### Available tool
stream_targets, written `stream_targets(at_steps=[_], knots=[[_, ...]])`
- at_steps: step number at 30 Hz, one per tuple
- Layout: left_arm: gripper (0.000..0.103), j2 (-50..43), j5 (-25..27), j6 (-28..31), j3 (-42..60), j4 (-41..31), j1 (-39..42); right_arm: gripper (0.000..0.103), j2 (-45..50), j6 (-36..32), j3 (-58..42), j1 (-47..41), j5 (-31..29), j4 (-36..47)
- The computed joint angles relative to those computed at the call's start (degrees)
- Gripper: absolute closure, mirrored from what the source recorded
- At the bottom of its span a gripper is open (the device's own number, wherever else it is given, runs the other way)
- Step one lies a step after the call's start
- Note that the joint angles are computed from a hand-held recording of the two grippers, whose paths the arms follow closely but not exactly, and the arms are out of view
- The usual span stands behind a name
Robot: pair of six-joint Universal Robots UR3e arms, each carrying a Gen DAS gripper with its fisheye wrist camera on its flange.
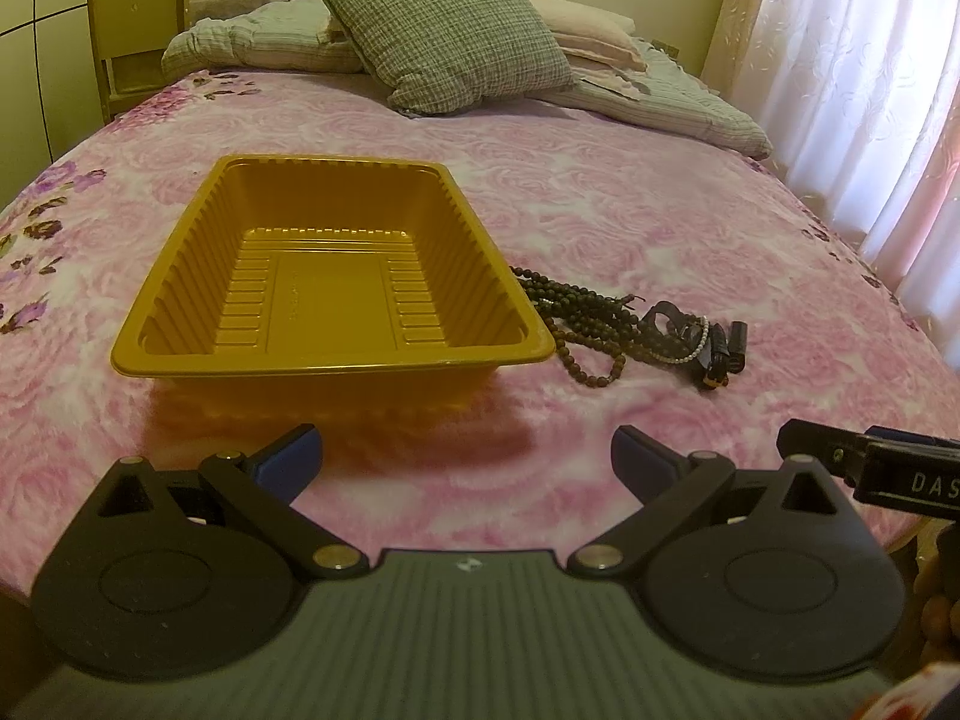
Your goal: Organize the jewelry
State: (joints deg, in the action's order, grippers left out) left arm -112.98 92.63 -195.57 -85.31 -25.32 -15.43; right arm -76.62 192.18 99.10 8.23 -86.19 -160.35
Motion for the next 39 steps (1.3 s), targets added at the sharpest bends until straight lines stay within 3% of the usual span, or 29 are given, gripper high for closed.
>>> stream_targets(at_steps=[39], knots=[[0.002,-1.2,0.4,-0.4,2.1,-0.6,-0.7,0.000,0.0,-0.1,0.0,-0.5,0.0,-0.3]])
